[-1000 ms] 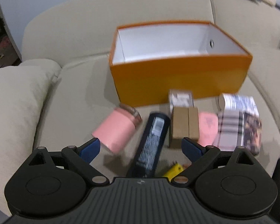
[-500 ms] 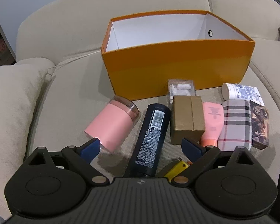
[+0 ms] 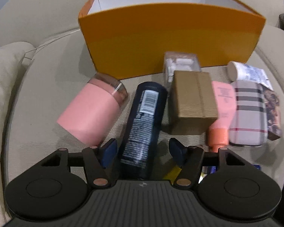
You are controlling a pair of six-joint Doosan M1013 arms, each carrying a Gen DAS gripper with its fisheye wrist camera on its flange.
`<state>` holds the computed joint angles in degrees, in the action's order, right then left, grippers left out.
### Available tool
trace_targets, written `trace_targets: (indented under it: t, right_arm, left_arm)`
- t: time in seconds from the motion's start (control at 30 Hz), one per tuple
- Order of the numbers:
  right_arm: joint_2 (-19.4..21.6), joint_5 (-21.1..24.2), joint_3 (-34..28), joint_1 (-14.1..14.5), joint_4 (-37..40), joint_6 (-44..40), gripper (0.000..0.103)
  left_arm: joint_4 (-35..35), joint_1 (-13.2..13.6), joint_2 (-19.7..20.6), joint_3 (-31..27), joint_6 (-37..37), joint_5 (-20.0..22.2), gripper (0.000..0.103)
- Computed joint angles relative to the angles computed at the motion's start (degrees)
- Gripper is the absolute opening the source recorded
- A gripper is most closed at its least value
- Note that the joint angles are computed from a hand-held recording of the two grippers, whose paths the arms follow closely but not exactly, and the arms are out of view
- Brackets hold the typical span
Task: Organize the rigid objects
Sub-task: 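Grasp the black spray can with the left tool while the right tool grasps the anime card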
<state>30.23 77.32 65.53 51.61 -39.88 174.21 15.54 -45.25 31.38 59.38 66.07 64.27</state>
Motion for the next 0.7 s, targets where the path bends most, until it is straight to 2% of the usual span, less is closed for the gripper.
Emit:
trace_targets:
  t: [0.07, 0.2, 0.27, 0.33, 0.43, 0.53, 0.7]
  right_arm:
    - [-0.2, -0.9, 0.5, -0.2, 0.3, 0.3, 0.102]
    - [-1.1, -4.0, 2.2, -0.9, 1.4, 1.7, 0.102]
    - [-1.5, -5.1, 2.9, -1.3, 1.8, 2.9, 0.102]
    - [-1.7, -5.9, 3.3, -1.5, 1.8, 2.8, 0.102]
    - [-2.0, -7.8, 4.5, -1.9, 1.3, 2.2, 0.102]
    - [-1.6, -6.3, 4.5, -2.5, 1.6, 3.0, 0.102]
    - [-3.2, -11.9, 7.8, -4.3, 2.2, 13.5, 0.102]
  left_arm:
    - [-0.9, 0.3, 0.4, -0.2, 0.4, 0.4, 0.075]
    - [-2.7, 1.0, -0.1, 0.8, -1.4, -1.7, 0.072]
    - [-3.4, 1.3, -0.5, 1.2, -2.1, -2.1, 0.06]
    - [-3.4, 1.3, -0.5, 1.3, -3.5, -2.2, 0.057]
    - [-3.3, 1.4, -0.5, 1.0, -4.7, -1.5, 0.056]
    - [-2.6, 1.2, -0.6, 1.4, -4.8, -1.7, 0.056]
    - [-2.3, 1.0, -0.4, 1.0, -5.3, -1.3, 0.056]
